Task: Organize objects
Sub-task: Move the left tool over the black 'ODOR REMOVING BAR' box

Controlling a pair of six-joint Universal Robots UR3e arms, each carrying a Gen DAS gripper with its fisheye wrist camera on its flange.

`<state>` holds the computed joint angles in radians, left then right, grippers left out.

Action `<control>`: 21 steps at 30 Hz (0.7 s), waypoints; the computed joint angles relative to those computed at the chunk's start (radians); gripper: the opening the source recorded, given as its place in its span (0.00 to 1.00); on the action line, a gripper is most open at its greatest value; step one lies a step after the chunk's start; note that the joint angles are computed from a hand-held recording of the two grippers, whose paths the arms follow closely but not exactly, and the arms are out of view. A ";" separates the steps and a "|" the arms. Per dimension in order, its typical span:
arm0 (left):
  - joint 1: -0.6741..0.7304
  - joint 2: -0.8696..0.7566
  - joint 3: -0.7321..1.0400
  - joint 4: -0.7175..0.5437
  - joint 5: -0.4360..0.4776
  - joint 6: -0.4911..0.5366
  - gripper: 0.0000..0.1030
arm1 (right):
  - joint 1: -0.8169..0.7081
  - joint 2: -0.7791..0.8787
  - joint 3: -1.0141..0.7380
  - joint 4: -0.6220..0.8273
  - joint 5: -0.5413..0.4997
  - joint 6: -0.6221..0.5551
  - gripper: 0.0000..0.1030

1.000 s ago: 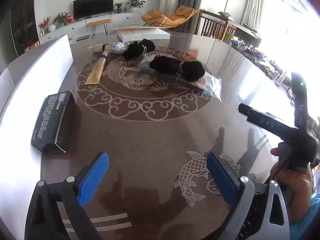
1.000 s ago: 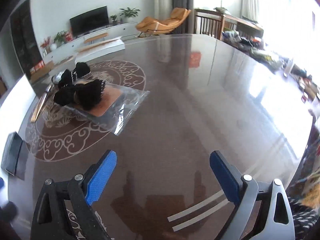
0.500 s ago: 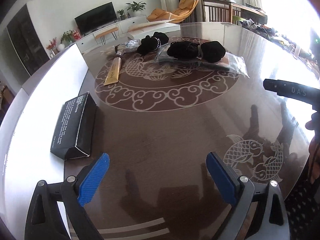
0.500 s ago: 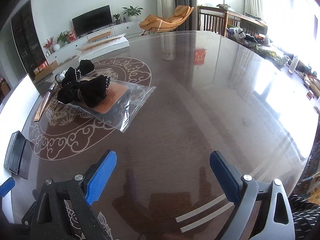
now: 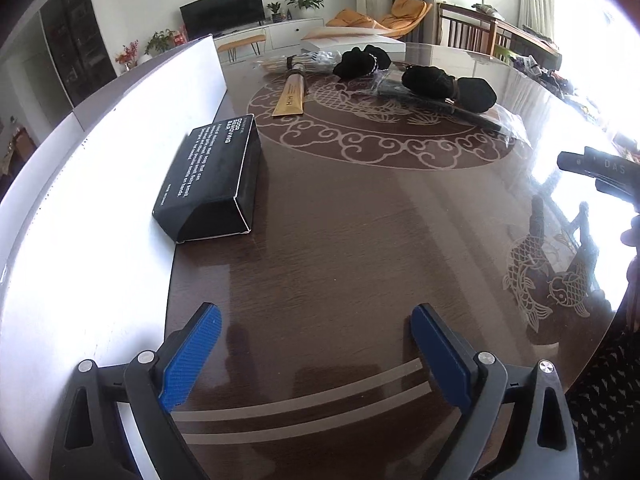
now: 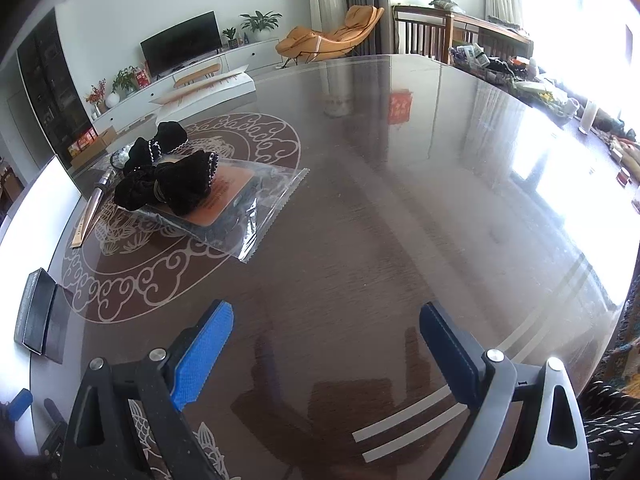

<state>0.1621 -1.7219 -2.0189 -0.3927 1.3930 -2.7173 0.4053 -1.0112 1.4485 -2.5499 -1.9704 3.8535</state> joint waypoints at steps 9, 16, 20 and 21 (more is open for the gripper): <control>0.022 -0.006 0.014 -0.019 -0.035 0.012 0.89 | -0.006 -0.012 0.024 -0.020 0.011 0.012 0.92; 0.043 -0.005 0.037 -0.074 -0.068 0.033 0.81 | -0.006 -0.015 0.031 -0.029 0.017 0.010 0.92; 0.066 0.015 0.027 -0.096 -0.092 0.080 0.74 | -0.006 -0.018 0.035 -0.031 0.020 0.013 0.92; 0.076 0.021 0.026 -0.106 -0.098 0.092 0.67 | -0.006 -0.020 0.038 -0.032 0.019 0.014 0.92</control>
